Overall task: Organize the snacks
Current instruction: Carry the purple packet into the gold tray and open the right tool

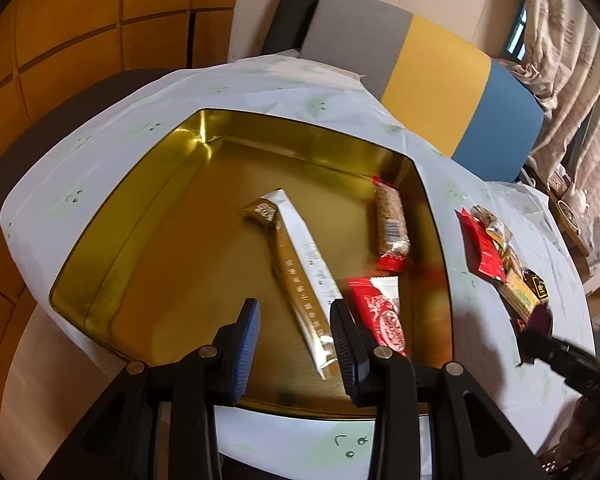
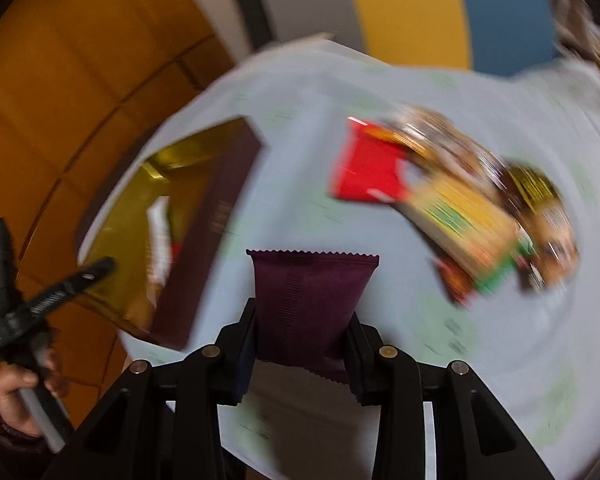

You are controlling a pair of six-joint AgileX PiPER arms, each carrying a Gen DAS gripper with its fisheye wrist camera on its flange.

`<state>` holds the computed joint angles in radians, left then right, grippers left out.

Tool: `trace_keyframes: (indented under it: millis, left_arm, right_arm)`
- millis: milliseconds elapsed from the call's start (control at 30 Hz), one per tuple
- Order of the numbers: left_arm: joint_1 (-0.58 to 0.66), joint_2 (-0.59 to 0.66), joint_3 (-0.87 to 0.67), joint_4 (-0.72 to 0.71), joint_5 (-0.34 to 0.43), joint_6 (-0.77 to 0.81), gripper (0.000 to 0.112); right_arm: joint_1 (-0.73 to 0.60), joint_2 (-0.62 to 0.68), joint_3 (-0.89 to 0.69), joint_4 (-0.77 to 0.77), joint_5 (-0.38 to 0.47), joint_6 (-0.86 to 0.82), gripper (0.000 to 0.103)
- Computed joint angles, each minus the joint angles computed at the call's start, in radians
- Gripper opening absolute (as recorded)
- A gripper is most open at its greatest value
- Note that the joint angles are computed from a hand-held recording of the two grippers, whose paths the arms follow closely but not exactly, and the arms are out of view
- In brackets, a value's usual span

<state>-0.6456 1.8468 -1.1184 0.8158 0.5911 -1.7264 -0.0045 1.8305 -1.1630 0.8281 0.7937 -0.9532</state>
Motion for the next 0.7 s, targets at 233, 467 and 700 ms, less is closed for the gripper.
trace_keyframes:
  millis: [233,467,700]
  left_arm:
    - [0.007,-0.016,0.035,0.016,-0.013,-0.026,0.037]
    - [0.014,-0.027,0.069,0.019,-0.036,-0.040,0.037]
    - [0.021,-0.025,0.085,0.022,-0.054,-0.054,0.037]
  right_arm:
    - [0.230,0.035,-0.159,-0.039,0.009,0.060,0.038]
    - [0.384,0.171,-0.353,-0.160,-0.052,0.235,0.047]
    - [0.382,0.180,-0.327,-0.167,-0.091,0.245,0.054]
